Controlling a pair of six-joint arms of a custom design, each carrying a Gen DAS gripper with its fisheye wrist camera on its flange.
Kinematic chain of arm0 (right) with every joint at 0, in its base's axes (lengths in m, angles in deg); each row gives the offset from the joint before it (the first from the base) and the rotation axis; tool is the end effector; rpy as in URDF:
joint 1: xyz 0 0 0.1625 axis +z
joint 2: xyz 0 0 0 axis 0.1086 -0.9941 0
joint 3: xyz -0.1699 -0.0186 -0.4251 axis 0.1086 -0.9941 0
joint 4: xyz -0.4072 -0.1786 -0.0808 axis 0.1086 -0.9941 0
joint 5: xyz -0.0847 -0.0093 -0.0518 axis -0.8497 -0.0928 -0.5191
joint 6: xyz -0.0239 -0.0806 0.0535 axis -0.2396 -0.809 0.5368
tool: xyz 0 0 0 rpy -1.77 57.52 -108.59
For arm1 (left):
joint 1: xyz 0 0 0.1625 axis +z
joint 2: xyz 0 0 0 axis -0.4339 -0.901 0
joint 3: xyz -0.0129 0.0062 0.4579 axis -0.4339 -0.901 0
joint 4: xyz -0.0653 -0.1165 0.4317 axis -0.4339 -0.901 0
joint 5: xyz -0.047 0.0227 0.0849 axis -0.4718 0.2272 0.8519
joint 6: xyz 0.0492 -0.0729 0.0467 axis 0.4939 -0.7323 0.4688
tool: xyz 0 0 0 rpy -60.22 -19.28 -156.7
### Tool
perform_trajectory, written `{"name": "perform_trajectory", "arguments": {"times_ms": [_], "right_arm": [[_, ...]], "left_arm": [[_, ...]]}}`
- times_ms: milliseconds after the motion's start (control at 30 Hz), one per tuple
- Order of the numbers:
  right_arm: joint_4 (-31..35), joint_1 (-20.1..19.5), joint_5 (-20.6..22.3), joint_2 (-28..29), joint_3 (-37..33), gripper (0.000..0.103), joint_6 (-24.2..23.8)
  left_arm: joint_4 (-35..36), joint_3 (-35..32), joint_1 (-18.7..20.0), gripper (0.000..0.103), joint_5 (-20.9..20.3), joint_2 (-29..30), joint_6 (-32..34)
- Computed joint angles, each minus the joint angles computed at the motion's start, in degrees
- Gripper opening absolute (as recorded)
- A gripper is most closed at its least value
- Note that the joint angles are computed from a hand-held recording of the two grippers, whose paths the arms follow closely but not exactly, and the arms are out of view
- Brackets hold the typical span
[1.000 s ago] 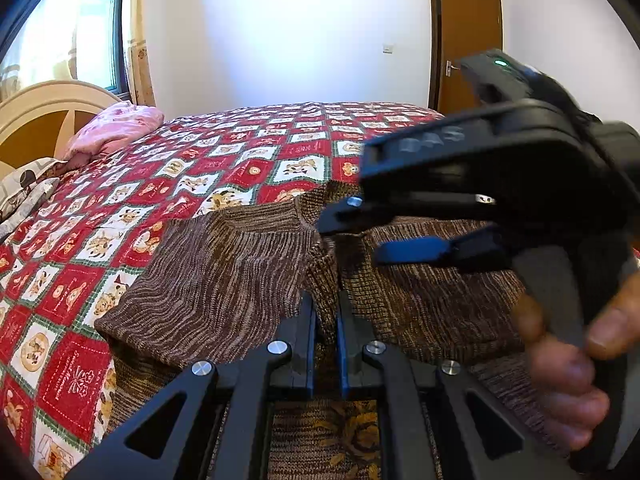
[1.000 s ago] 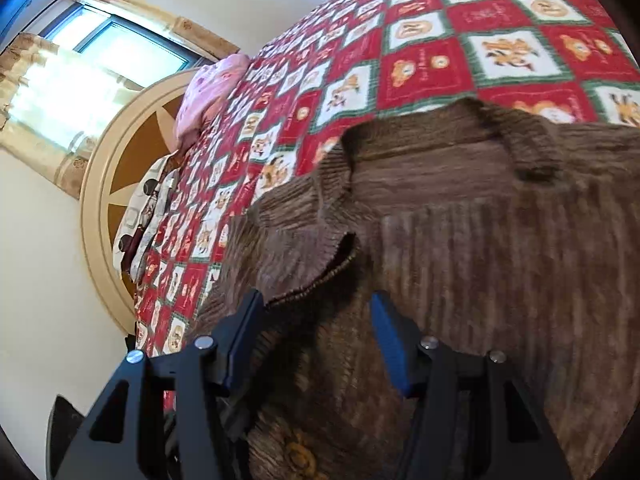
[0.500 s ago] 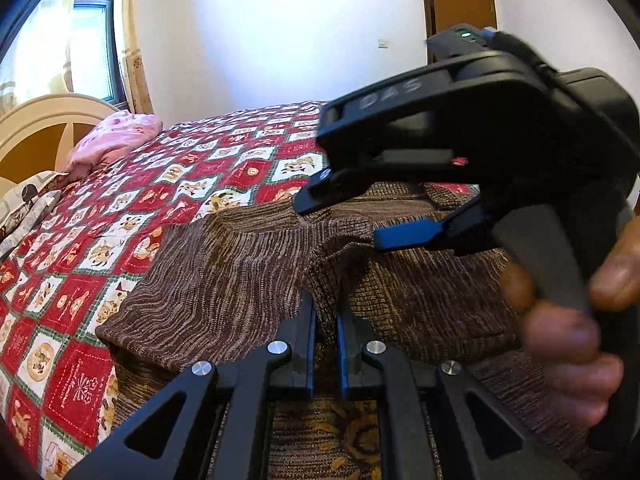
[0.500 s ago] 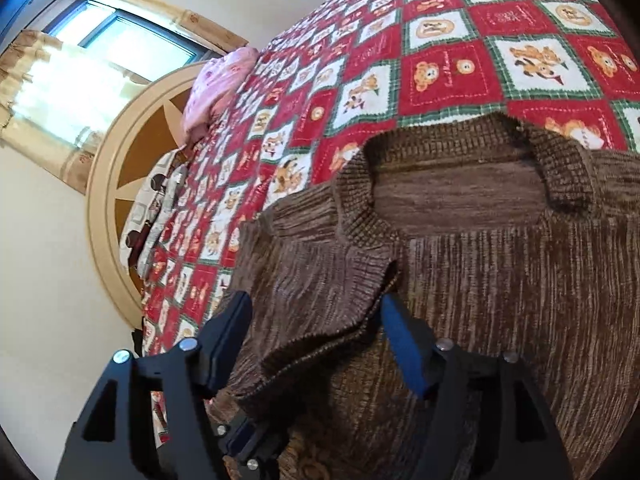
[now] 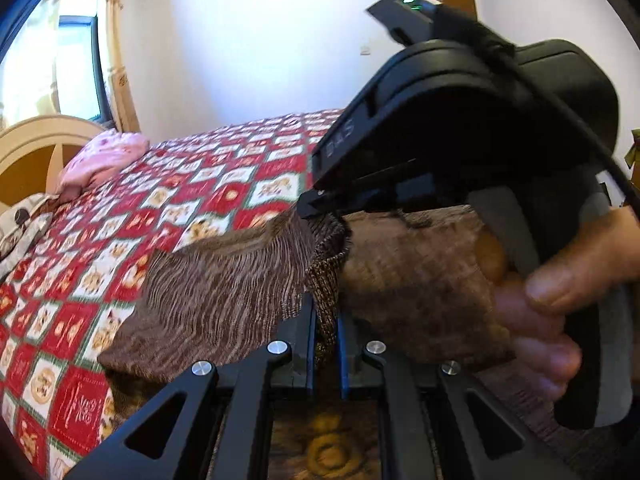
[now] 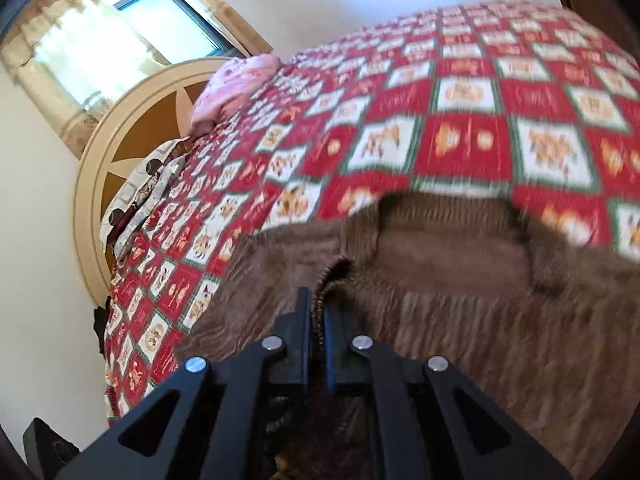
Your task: Fold small clothes
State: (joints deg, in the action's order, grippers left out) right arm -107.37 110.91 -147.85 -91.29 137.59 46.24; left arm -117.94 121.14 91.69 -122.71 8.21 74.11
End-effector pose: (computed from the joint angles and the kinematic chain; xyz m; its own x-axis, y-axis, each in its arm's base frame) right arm 0.4500 -0.6562 -0.0518 -0.9574 -0.1896 0.2177 -0.2789 0.8021 -0.5281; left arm -0.0509 -0.5670 0.3481 -0.5833 0.3791 -0.7183 0.7840 0.4941 -0.3758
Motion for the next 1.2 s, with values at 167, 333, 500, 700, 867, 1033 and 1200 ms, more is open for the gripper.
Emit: {"name": "perform_trajectory", "arguments": {"times_ms": [167,333,500,700,867,1033,1200], "right_arm": [[0.6,-0.2,-4.5,-0.5,0.0,0.009,-1.8],[0.6,-1.8,-7.5,0.1,0.4,0.01,-2.7],[-1.7,-2.4,-8.8,0.6,1.6,0.014,-1.7],[-8.7,0.2,-13.7,-1.7,5.5,0.032,-1.0],[-9.0,2.8,-11.4,-1.6,6.2,0.032,-4.7],[-3.1,2.8,-7.4,-0.6,7.0,0.032,-2.4],[-5.5,2.8,-8.5,-0.9,10.2,0.029,-4.0]], "left_arm": [[0.4,-0.7,-0.8,0.008,1.7,2.8,-1.4],[8.7,-2.9,-0.2,0.013,5.5,3.9,-6.1],[18.8,-4.0,1.0,0.023,3.3,-0.4,-9.5],[23.1,-7.7,3.9,0.025,-0.6,-4.2,-14.9],[15.8,-11.7,6.1,0.025,11.9,1.3,-15.5],[7.3,-13.3,8.7,0.027,21.0,4.1,-11.8],[12.4,-16.3,12.5,0.027,20.6,3.0,-18.5]]}}
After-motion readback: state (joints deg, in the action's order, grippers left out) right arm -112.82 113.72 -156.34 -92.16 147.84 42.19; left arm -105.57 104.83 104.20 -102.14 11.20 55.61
